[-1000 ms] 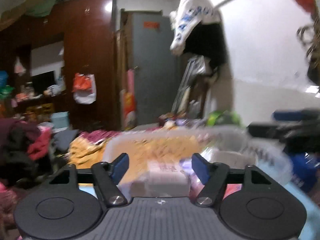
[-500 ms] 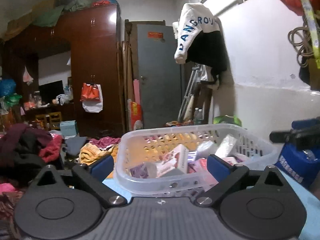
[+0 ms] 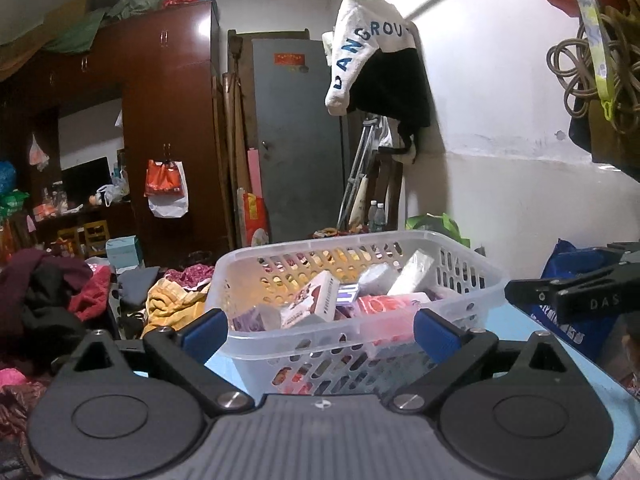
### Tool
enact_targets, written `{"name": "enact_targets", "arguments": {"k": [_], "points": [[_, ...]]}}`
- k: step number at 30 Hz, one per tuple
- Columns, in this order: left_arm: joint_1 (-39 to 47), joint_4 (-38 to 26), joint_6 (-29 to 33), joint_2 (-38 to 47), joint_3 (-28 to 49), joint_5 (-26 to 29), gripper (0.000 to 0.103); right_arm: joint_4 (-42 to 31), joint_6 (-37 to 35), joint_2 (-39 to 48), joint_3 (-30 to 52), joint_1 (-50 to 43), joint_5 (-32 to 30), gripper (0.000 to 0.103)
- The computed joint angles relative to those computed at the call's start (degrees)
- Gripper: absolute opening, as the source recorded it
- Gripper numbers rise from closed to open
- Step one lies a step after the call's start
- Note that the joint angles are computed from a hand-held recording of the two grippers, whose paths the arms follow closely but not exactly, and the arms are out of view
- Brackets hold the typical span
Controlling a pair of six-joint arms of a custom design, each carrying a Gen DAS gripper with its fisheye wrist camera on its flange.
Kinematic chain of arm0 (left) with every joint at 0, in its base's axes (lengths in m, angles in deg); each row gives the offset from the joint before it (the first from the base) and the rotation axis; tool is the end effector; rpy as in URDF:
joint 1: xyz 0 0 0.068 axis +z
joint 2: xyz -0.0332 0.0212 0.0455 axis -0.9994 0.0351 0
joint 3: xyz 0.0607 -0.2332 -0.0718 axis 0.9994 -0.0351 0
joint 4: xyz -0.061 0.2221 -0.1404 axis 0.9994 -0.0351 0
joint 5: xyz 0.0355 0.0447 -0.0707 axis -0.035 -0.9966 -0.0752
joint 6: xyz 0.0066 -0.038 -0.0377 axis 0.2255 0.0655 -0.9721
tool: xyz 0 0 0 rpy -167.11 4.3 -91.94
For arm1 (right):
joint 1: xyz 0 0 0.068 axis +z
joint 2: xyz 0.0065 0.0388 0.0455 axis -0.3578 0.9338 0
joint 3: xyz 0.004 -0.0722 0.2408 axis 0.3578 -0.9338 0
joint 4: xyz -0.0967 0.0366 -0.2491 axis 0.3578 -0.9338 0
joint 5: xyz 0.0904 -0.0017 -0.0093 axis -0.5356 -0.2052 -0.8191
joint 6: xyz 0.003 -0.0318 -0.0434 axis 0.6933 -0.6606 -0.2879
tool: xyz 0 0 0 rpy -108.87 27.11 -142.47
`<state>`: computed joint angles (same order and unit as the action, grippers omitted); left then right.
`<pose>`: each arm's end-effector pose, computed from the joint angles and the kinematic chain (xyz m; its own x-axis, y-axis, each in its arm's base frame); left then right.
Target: Organize objects
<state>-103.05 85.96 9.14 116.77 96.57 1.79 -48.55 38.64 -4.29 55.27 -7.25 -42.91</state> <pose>0.3064 -0.0919 0.1074 -0.2491 0.2249 -0.9420 0.5272 0.8474 0.0629 0.2495 0.0501 0.1153 -0.3863 0.0471 -0.9212 0.0887 0.9960 0.0138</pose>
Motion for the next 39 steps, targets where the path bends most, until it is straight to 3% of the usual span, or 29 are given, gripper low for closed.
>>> {"name": "enact_targets", "arguments": {"k": [20, 39], "points": [[-0.3, -0.19, -0.85, 1.03, -0.34, -0.15, 0.101, 4.79, 1.08, -0.61, -3.4, 0.79, -1.01, 0.103], [-0.59, -0.8, -1.42, 0.77, -0.17, -0.34, 0.101, 4.75, 3.31, -0.89, -4.14, -0.34, -3.12, 0.103]]}}
